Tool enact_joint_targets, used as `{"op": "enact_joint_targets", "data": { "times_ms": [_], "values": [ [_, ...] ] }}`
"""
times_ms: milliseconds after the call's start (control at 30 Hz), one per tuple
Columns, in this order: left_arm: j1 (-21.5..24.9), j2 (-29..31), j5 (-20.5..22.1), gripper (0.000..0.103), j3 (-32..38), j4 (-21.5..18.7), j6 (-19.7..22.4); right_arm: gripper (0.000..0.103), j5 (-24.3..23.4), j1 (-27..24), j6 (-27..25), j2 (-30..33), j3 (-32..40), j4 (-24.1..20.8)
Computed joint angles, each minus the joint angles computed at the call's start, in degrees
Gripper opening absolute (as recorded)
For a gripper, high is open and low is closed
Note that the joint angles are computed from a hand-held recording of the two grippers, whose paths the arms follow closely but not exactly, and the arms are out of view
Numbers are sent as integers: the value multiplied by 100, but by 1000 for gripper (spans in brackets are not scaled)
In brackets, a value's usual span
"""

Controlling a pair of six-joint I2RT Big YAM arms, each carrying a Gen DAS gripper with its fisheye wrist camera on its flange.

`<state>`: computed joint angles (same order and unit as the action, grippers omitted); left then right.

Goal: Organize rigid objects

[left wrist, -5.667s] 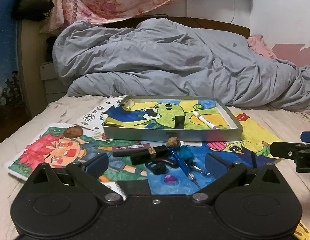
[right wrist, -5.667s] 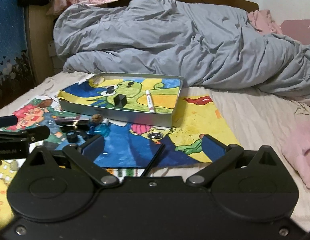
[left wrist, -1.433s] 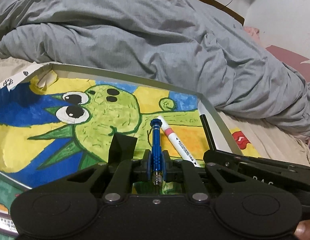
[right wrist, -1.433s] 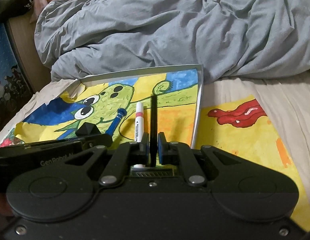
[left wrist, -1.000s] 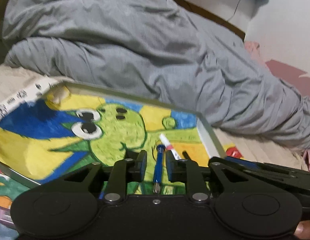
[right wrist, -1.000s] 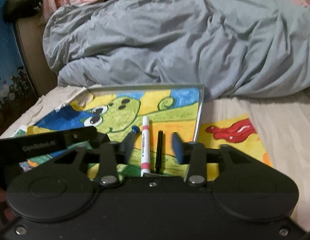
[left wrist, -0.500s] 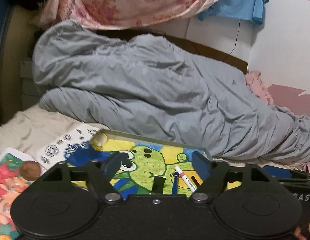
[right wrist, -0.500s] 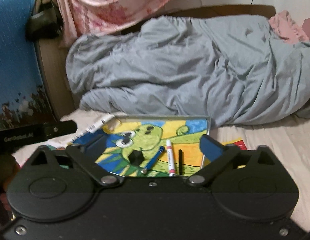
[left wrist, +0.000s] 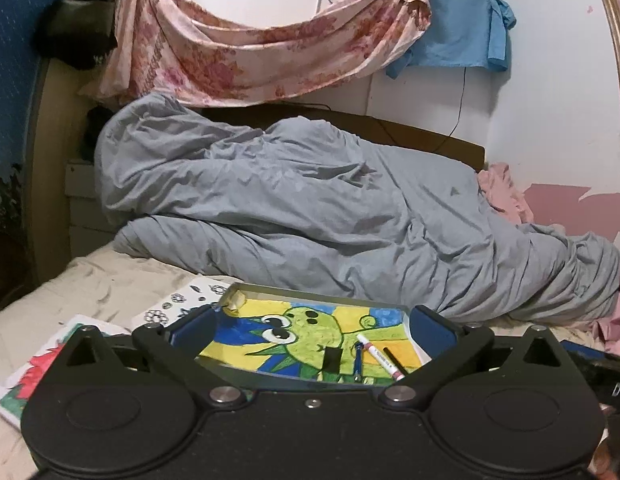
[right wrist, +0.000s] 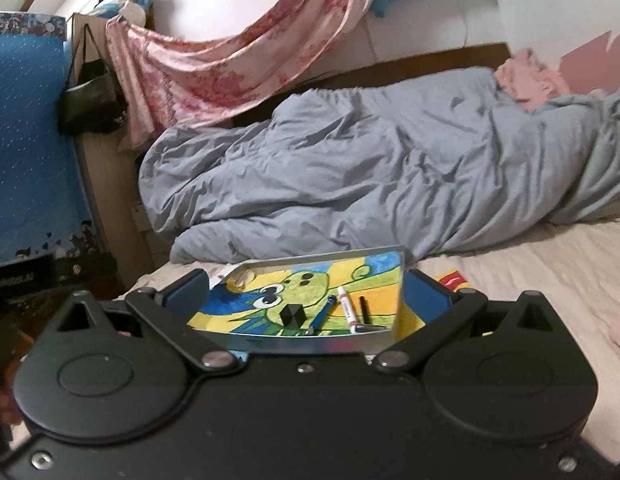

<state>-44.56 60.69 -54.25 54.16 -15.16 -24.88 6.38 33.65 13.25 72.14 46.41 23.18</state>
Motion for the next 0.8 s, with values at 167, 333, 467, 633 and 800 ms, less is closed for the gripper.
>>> {"op": "enact_joint_targets", "data": {
  "times_ms": [167, 333, 467, 633, 800],
  "values": [
    [-510, -191, -710, 102, -313, -169, -184, 103, 521, 239, -184, -372, -504, 278],
    [-954, -244, -1229, 102, -354, -936, -927, 103, 981, 511, -101, -766, -850, 11],
    [-1188, -220, -1382, 102, -309, -1550, -1339, 103, 1263, 711, -139, -849, -940, -200],
    [-1257, -171, -1385, 102, -320, -1967, -1675, 103, 1346, 879, -224, -833, -936, -484],
    [-1220, -71, -1336, 102, -285, -2418, -2062, 103, 1330, 944, -373, -742, -846, -686]
  ]
}}
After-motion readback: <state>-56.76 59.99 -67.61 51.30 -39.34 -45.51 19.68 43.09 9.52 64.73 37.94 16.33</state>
